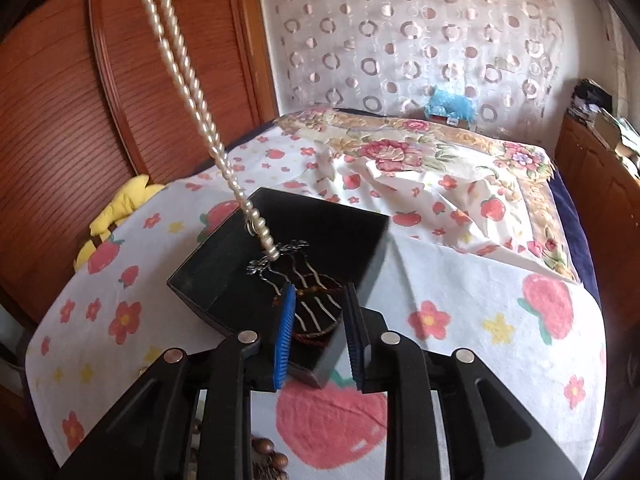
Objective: Organize jewelry
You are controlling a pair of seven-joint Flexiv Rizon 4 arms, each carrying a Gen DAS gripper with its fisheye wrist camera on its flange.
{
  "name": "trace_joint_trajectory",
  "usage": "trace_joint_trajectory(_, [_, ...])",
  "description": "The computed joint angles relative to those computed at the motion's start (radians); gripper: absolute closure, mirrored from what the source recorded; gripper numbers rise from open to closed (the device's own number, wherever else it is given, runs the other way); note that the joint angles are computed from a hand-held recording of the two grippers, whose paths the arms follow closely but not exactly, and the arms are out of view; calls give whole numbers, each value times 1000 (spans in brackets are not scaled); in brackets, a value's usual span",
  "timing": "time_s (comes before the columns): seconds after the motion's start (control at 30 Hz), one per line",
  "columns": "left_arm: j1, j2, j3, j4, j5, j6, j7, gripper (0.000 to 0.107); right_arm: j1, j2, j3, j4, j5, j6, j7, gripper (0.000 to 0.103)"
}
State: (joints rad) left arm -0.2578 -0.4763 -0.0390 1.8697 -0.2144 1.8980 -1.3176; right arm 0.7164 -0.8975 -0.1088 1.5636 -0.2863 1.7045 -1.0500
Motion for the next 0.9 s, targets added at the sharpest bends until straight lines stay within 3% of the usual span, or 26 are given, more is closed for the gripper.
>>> trace_joint_trajectory(0.13, [-11,-33,8,-20,-7,-11,3,102,72,35,-95,81,45,62,7,74])
trace_joint_trajectory(0.53, [3,-89,-3,-23,2,-66,-9,102,114,89,-103,220,180,161,-73,74])
trace_joint_trajectory(0.7, [75,-81,-75,46,42,-26,-37,74,208,107,-172,288,273,207,-115,74])
trace_joint_trajectory(0.9, [126,-71,-113,160,113,37,-69,63,252,138,-156,372,376,267,-175,74])
